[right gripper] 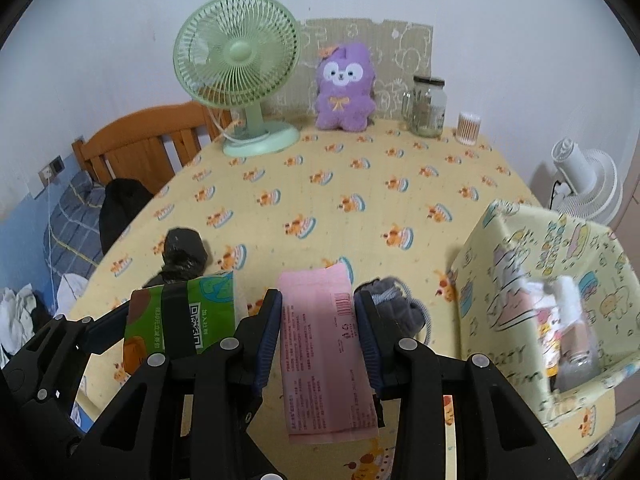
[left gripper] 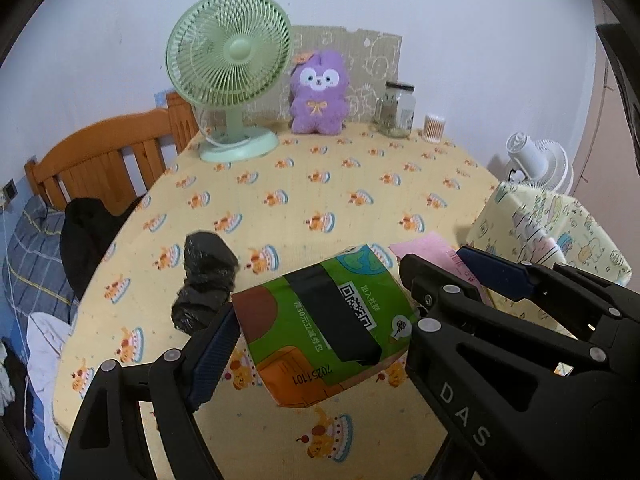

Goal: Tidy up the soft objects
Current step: 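Grasp the green tissue pack with the left gripper while the right gripper grasps the pink pack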

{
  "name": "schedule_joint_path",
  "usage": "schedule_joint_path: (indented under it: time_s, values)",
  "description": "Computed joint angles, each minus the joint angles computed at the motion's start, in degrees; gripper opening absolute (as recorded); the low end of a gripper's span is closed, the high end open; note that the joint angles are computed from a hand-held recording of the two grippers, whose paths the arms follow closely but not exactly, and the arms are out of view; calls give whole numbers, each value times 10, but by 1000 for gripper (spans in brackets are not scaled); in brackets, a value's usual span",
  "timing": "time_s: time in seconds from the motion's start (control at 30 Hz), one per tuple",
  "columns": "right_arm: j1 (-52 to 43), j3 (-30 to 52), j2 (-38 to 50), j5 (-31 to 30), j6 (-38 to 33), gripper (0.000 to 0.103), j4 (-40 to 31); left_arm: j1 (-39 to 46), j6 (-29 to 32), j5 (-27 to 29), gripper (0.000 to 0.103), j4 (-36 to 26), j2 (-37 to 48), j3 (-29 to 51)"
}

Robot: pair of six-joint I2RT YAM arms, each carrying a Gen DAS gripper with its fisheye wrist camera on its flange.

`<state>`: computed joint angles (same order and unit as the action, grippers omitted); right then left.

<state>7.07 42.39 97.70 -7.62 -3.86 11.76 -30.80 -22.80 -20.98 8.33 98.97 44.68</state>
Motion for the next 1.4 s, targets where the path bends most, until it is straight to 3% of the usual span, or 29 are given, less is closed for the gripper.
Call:
schedule_joint_path:
  time_s: [0.6, 1.4]
  values:
    - [-5, 11, -85, -11, -3, 40, -39, -13, 5, -38, 85, -31, -72, 9]
    - [-102, 24, -112, -89, -27, 40, -53, -81, -10, -101, 85, -66, -27, 103]
